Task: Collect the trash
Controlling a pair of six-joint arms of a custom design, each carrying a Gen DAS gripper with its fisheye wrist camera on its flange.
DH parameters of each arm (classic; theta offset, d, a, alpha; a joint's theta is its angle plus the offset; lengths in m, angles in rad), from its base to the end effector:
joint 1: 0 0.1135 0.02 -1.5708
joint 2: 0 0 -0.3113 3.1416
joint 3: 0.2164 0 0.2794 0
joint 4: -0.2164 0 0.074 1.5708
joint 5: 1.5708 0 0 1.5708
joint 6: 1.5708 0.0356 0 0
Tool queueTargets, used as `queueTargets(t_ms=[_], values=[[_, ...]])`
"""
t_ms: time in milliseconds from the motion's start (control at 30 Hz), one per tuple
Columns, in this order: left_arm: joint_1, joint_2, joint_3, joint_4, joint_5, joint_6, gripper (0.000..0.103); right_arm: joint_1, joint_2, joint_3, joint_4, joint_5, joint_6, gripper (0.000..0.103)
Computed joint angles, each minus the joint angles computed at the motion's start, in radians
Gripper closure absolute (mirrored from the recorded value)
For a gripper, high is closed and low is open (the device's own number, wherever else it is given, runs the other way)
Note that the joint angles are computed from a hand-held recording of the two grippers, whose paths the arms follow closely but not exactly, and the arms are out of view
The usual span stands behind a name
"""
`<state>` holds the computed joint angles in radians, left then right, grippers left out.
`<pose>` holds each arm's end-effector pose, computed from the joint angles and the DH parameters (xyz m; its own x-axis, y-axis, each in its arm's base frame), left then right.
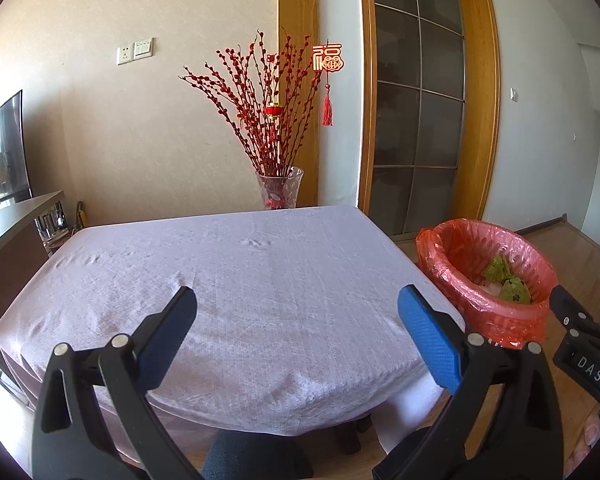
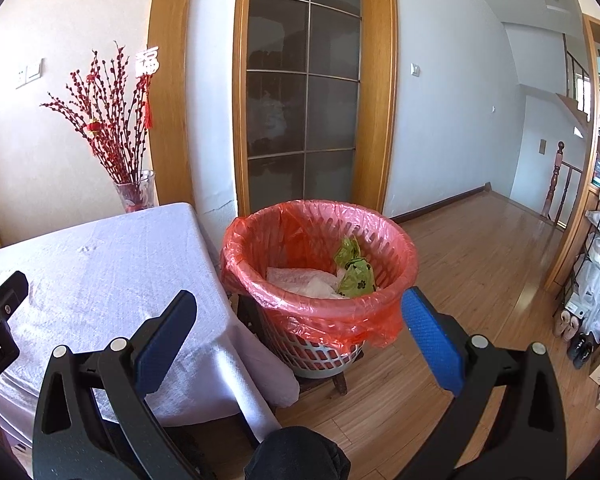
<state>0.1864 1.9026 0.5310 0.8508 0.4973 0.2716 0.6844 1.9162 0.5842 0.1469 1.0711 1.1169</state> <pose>0.3230 0.0436 0.0998 -0.4056 0.1634 -0.8993 0.3660 0.9306 0.0040 0.2386 0.1544 0.0711 -0.3571 0.2644 -0.8959 0.6246 0.7808 -0.0185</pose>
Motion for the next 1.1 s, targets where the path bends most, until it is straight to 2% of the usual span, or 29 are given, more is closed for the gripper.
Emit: queueTargets(t_ms=[1100], values=[[-0.008,-0.01,-0.005,0.005,-0.012,-0.017,0.004,0.0,-0.003,0.006,-0.001,-0.005,-0.015,0.002]])
